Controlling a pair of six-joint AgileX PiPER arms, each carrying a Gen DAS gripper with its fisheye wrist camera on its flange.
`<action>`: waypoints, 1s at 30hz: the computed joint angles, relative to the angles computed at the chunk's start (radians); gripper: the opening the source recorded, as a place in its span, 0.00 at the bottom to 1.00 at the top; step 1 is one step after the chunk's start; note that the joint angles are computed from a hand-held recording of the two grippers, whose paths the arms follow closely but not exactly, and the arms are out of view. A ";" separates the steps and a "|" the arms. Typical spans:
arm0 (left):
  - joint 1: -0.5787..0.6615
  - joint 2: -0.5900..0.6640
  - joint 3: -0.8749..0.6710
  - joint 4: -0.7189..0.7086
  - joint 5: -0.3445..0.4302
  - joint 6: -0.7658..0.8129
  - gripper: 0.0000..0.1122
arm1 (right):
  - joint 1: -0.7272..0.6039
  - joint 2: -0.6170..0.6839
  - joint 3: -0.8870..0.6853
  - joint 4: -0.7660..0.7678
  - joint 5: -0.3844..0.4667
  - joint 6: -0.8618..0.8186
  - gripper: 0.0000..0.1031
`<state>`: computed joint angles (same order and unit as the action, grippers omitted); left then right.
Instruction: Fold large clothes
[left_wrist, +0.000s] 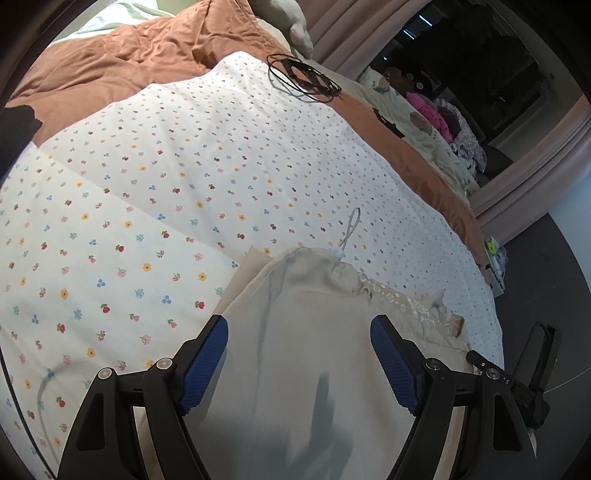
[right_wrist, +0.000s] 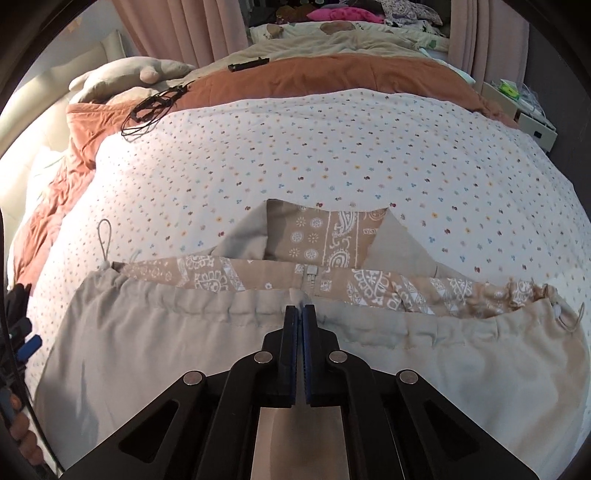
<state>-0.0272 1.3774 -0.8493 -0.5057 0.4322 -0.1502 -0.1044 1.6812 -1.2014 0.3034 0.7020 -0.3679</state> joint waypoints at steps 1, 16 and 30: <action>-0.001 0.002 0.001 0.006 -0.001 -0.004 0.72 | 0.003 0.012 -0.004 -0.007 -0.005 0.006 0.02; -0.079 0.051 -0.031 0.294 0.025 -0.262 0.72 | 0.004 0.090 -0.003 -0.034 0.001 0.051 0.20; -0.035 -0.294 0.161 0.256 0.175 -0.283 0.72 | -0.329 -0.402 0.257 0.225 0.235 -0.306 0.51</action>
<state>-0.0622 1.0837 -0.6880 -0.2493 0.6076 -0.4329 -0.4337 1.2789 -0.9449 0.5282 0.9369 -0.6744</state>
